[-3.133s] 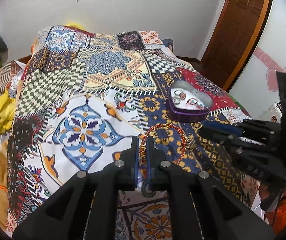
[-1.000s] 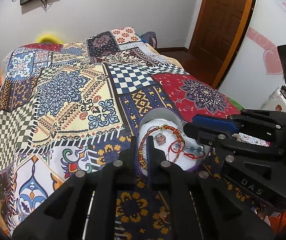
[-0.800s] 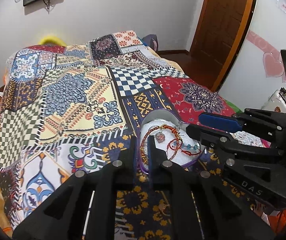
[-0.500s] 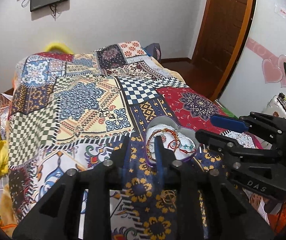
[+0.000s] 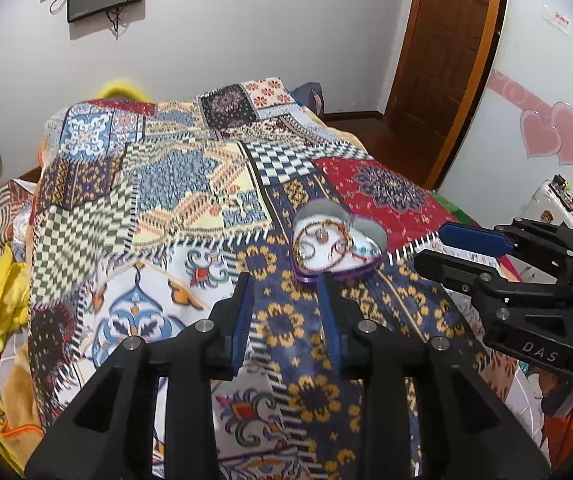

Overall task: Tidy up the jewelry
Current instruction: 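Lift both tools from the tin and move them to the gold rings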

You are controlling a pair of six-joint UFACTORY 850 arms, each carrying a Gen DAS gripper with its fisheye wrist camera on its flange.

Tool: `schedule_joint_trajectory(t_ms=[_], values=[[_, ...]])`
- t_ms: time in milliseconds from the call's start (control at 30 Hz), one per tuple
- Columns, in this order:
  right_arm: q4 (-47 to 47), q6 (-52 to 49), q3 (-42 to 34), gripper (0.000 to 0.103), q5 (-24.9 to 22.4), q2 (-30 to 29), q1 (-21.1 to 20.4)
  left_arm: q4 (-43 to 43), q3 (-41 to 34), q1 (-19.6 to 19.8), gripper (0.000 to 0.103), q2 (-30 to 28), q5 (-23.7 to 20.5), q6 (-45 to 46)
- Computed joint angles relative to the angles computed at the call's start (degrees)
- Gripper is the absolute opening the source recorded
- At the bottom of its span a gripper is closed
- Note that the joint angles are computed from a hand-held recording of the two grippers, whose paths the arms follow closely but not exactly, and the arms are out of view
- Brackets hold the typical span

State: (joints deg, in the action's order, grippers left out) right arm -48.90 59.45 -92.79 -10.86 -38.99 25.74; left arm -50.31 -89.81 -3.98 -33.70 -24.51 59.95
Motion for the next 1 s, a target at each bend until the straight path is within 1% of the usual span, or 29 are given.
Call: schedule_joint_trajectory(t_ms=[133, 300, 400, 433, 500, 667, 900, 967, 1000], values=[[2.54, -2.09, 0.97, 0.035, 0.12, 0.04, 0.18, 3.32, 0.1, -0.03, 0.032, -0.92, -1.6, -3.06], [3.52, -1.65, 2.96, 0.035, 0.78, 0.64, -0.07, 7.49, -0.72, -0.6, 0.032, -2.86, -5.39, -7.15], [1.56, 1.11, 3.86, 0.035, 0.43, 0.83, -0.25, 8.68, -0.9, -1.28, 0.033, -3.68, -7.13, -7.34], [2.03, 0.88, 4.13, 0.035, 0.6, 0.91, -0.31, 9.46, -0.99, -1.65, 0.036, -3.91, -7.09, -7.71], [2.66, 0.81, 4.91, 0.035, 1.04, 1.23, -0.52, 11.3, -1.19, -2.34, 0.037, -4.46, -6.72, -8.89], [3.73, 0.4, 5.82, 0.035, 1.68, 1.42, -1.0, 13.59, -3.28, -2.85, 0.038, -6.65, -8.15, -11.37], [2.6, 1.23, 6.14, 0.035, 1.81, 1.36, -1.2, 11.4, -3.9, -2.7, 0.037, -7.52, -7.95, -11.26], [2.26, 1.68, 6.22, 0.035, 2.09, 1.38, -1.26, 11.4, -3.77, -2.88, 0.035, -7.49, -7.2, -11.24], [2.29, 1.73, 6.32, 0.035, 2.23, 1.44, -1.28, 11.51, -3.59, -2.99, 0.028, -7.41, -6.63, -11.14]])
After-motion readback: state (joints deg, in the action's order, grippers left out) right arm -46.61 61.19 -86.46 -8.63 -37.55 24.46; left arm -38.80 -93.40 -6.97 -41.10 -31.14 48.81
